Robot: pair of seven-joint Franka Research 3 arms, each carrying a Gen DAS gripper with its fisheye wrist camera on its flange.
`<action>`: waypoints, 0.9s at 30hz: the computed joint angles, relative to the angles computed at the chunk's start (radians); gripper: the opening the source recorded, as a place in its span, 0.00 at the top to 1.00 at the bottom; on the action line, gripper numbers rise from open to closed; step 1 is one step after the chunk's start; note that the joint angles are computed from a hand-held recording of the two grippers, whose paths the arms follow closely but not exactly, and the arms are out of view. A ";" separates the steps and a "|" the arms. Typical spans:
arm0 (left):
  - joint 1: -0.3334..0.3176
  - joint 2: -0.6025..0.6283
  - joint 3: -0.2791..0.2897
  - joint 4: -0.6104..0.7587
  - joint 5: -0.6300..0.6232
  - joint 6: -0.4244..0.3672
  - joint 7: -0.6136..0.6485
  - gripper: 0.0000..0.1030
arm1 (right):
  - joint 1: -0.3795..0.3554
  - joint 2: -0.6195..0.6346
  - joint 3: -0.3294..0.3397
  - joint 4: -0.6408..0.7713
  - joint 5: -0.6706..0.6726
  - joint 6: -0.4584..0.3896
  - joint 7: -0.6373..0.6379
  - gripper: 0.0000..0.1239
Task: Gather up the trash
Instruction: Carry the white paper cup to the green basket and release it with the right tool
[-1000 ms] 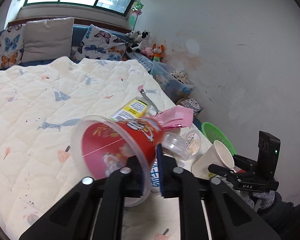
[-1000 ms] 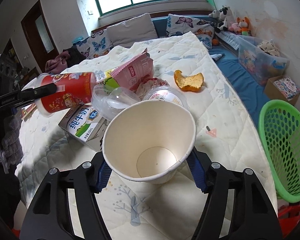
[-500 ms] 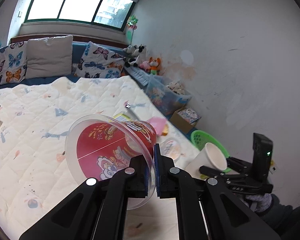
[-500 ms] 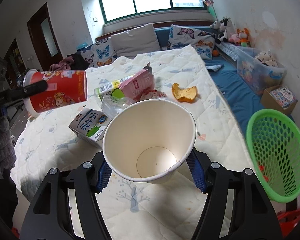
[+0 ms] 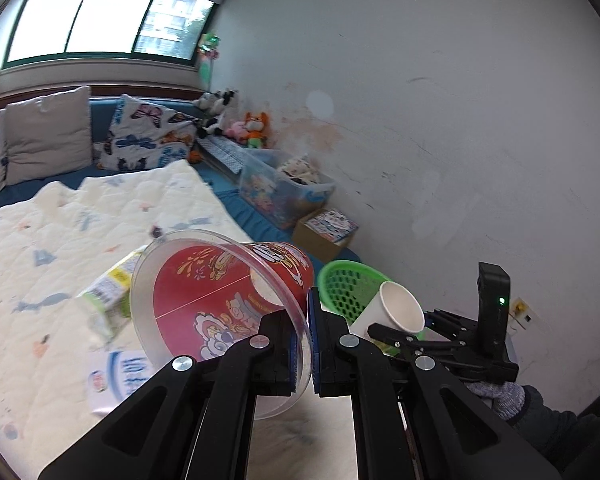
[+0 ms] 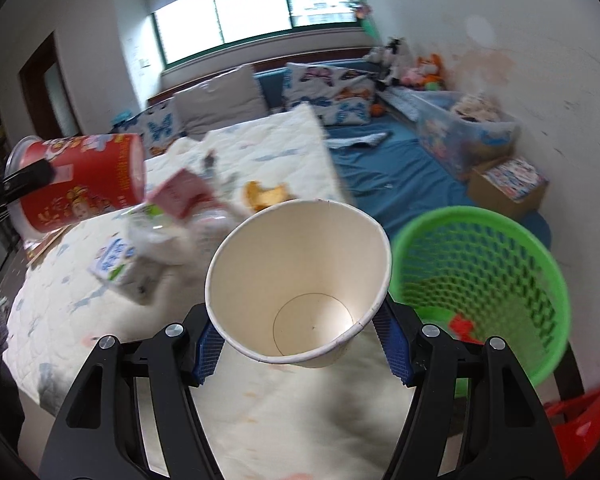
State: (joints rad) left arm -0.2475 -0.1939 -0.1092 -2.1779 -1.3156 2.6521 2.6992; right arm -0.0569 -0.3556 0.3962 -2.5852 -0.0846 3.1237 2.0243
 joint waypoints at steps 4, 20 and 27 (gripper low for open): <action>-0.021 0.044 -0.033 0.050 0.030 0.019 -0.013 0.95 | -0.070 -0.039 -0.009 -0.040 -0.014 -0.022 0.013 0.46; -0.043 0.317 -0.185 0.309 0.368 0.052 -0.289 0.95 | -0.202 0.051 -0.101 -0.088 -0.039 -0.012 0.022 0.46; -0.034 0.414 -0.244 0.392 0.541 0.047 -0.424 0.95 | -0.197 0.118 -0.149 -0.066 -0.045 0.007 0.012 0.44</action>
